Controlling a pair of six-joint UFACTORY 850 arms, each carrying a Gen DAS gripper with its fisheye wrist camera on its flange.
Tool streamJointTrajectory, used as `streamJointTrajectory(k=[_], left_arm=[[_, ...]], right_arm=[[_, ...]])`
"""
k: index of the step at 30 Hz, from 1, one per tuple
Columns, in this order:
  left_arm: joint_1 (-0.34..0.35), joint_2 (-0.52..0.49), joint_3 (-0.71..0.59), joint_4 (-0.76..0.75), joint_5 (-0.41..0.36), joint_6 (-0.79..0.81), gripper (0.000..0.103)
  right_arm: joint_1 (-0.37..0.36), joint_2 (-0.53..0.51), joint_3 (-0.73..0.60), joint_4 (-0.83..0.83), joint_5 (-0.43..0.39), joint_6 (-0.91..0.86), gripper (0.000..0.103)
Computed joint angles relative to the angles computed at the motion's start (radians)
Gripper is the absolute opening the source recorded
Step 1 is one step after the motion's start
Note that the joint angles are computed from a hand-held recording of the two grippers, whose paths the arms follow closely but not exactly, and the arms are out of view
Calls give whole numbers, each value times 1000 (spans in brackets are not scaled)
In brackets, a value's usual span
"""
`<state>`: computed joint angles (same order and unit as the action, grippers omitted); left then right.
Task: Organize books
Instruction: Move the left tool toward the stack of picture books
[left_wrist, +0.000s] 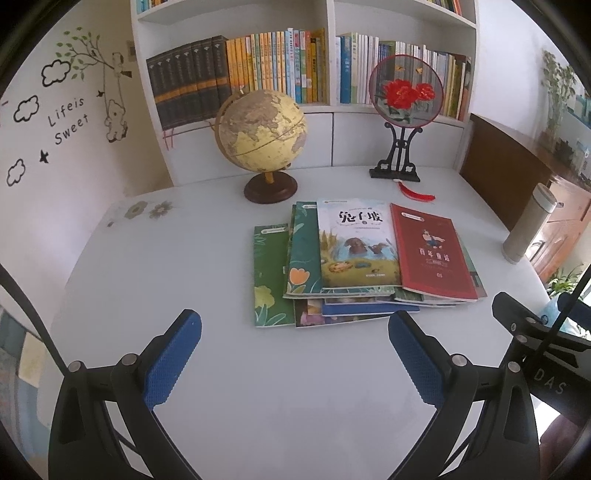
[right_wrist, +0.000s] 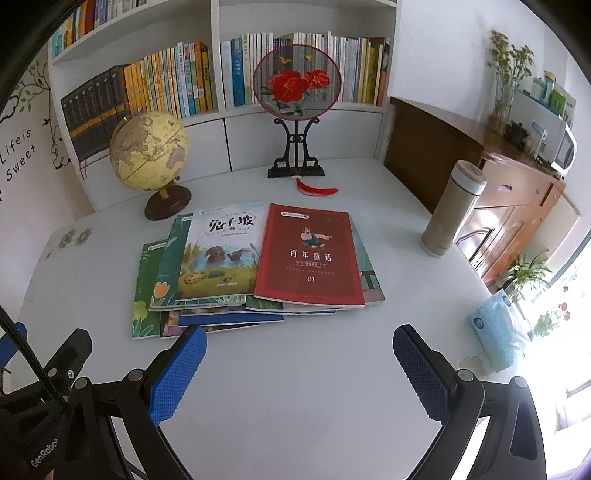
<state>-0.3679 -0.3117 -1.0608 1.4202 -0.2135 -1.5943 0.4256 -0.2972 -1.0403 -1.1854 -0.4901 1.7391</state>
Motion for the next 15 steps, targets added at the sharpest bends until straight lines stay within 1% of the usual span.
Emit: streamJointTrajectory(k=[2, 6, 11, 15], left_arm=[[2, -5, -4, -12, 9, 14, 101], [-3, -17, -14, -15, 1, 31, 101], [4, -29, -27, -71, 23, 86, 101], [3, -42, -40, -111, 13, 135, 101]], right_arm=[[-1, -2, -1, 5, -1, -2, 101], [-4, -9, -5, 26, -4, -18, 101], [-10, -14, -11, 43, -3, -32, 101], [-10, -19, -17, 52, 0, -46, 101]])
